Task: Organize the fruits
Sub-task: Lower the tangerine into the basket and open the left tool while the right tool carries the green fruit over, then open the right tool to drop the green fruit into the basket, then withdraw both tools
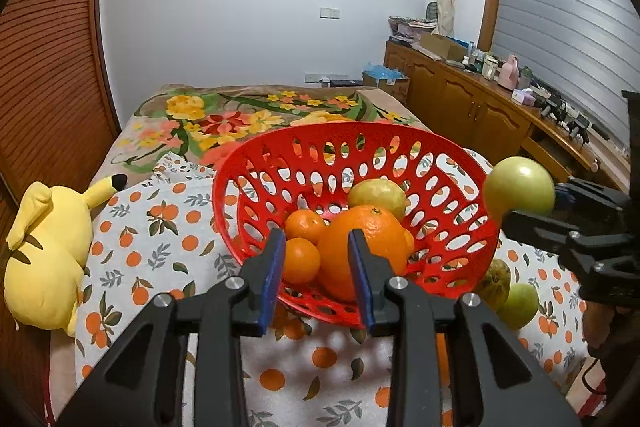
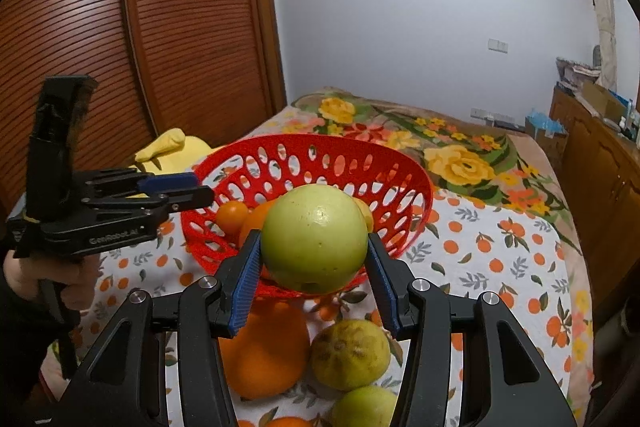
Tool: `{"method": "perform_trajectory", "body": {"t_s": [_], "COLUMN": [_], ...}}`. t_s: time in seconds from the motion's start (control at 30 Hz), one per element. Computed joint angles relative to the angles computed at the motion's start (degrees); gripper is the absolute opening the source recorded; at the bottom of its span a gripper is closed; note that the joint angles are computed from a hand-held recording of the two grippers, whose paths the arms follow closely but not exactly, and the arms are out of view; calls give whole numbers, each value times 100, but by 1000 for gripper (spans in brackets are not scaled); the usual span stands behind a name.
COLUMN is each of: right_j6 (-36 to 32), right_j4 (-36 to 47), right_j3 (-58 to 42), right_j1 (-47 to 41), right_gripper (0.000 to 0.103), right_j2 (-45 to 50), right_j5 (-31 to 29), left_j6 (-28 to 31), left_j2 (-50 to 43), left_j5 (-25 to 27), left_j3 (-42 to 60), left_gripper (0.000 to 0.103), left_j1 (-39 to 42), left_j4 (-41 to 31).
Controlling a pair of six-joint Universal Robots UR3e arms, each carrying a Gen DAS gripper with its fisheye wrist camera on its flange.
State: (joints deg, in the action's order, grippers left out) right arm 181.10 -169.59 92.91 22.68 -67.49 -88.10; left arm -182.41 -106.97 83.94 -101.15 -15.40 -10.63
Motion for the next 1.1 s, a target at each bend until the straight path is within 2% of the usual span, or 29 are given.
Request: {"method": "perform_trajectory", "body": {"t_s": [0.27,0.6,0.8,1.1], "right_j6": [-97,-58,-55,5], "right_j4": [662,1737,2125,2994], "right_j3": [-1065,-2646,-3235,-4383], "right_j1": [-13,-54,-28,-118], "right_gripper": [52,52,52,52], "right_j2": [649,1588,1918,2505], "right_j5": [-40,97,82,407], "left_j6": [-43,-83,-107,-93], "left_j2": [116,185,188,253], "left_j5": [-144,-254,-262,-269], "left_j3": [-68,-152,-244,-387], "left_gripper": [39,53,53,54], "left_j1": [273,477,521,525], "left_j4": [36,117,146,263]}}
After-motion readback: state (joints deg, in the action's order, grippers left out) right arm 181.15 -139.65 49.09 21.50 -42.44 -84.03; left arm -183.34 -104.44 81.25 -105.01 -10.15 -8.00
